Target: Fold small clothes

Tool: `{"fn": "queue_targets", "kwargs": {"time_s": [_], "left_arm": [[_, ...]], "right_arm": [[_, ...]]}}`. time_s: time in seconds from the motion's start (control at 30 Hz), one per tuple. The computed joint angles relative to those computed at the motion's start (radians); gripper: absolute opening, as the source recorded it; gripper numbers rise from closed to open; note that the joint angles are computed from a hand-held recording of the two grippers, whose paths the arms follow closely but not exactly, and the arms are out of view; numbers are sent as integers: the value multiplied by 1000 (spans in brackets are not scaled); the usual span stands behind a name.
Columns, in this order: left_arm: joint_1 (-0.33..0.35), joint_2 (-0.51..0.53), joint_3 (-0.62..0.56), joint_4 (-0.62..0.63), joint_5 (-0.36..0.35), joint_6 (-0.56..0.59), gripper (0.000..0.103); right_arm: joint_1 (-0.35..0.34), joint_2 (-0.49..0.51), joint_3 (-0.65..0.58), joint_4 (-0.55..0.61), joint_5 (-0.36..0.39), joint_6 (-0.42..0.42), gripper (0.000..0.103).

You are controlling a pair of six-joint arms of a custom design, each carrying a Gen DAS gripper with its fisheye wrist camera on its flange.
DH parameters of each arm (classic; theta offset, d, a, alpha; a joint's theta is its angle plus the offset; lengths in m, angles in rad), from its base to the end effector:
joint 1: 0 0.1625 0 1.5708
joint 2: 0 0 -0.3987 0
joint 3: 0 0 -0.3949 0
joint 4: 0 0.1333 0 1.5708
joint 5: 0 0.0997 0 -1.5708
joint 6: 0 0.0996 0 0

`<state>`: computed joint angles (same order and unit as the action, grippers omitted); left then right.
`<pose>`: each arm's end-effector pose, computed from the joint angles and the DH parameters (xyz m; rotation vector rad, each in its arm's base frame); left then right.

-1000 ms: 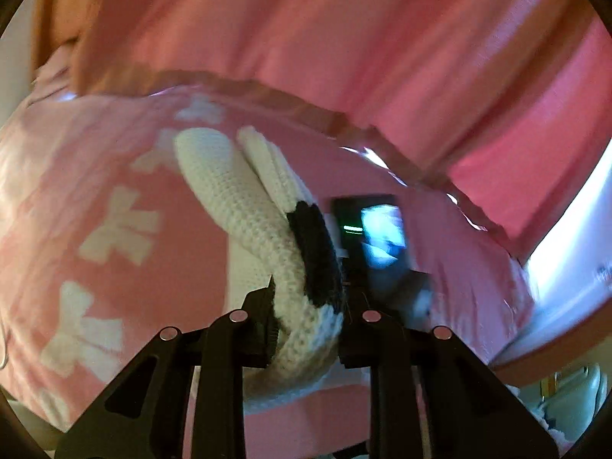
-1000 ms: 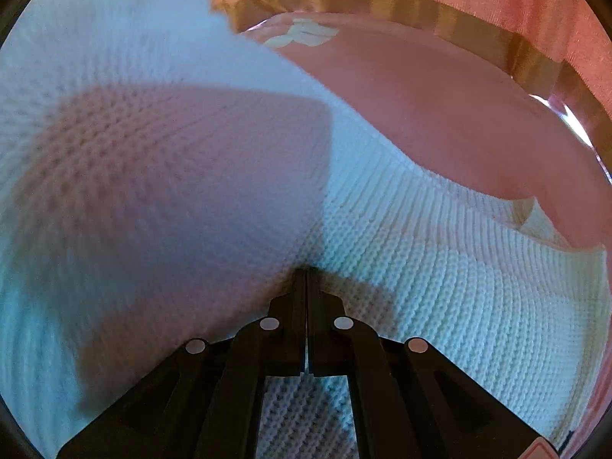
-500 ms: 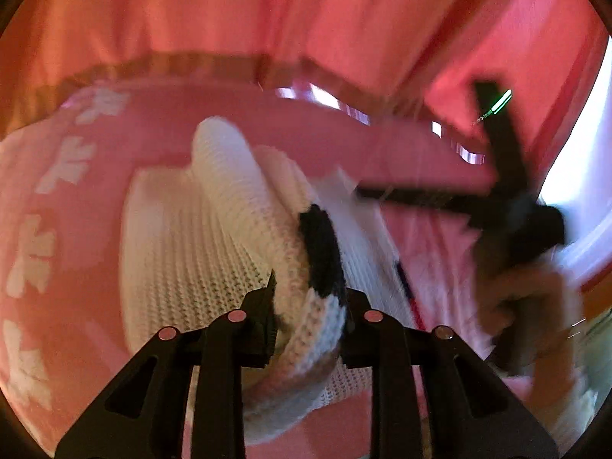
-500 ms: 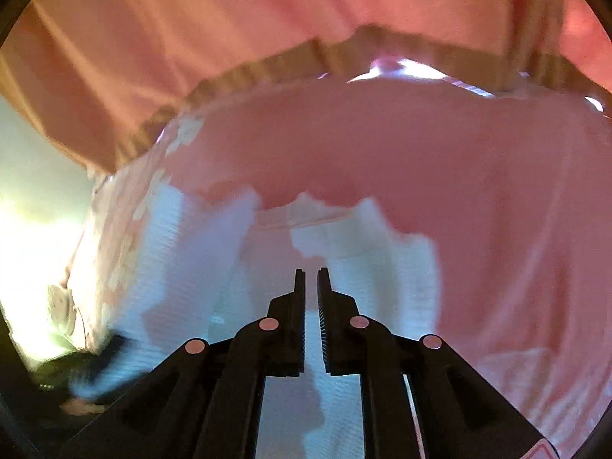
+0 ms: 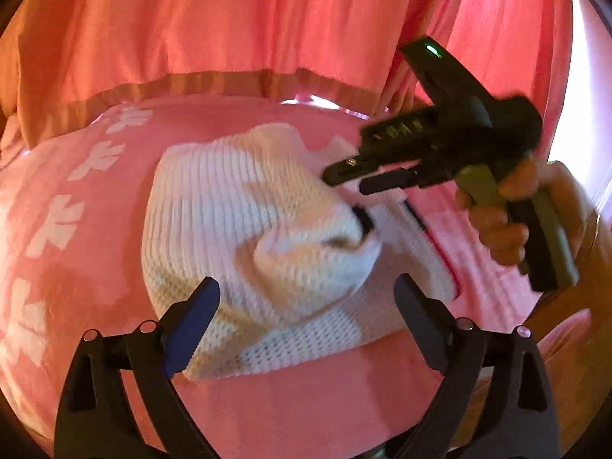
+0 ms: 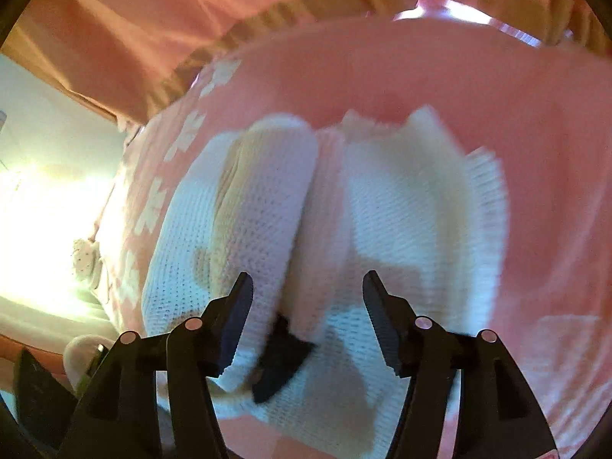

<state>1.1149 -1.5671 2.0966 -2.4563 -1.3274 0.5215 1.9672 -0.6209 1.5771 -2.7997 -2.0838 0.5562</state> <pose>-0.0654 -0.4907 0.3059 1.2810 2.5425 -0.5004 0.3371 -0.5867 0.0151 -0.3162 -2.7167 0.6619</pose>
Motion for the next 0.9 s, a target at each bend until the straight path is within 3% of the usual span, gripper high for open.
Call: {"fn": "queue_targets", "kwargs": {"time_s": [0.13,0.17,0.23,0.4,0.47,0.53,0.63,0.7,0.9], "left_arm": [[-14,23,54,-105,51,103,89],[-17,28,62,-119,60,118,84],[-12,30,66,-105,57,128,71],[-9,36,64,-80,58,140,26],[-7,32,64,-77,60,136,19],[-6,30,58,-62,56,122,17],[-5,19,57,-51,46,121,18],[-9,14,75,-84,52,154,21],[-25,26,110,-142,75,206,26]], "right_arm": [[-34,32,-31,-33,86,39,61],[-40,33,-31,-43,99,44,61],[-53,34,-31,-81,140,60,61],[-62,37,-44,-125,200,38,67],[-60,54,-75,-86,197,34,68],[-56,49,-91,-35,191,48,68],[-53,12,-40,-139,236,40,70],[-46,-2,-23,-174,226,21,76],[-51,68,-118,8,172,38,76]]}}
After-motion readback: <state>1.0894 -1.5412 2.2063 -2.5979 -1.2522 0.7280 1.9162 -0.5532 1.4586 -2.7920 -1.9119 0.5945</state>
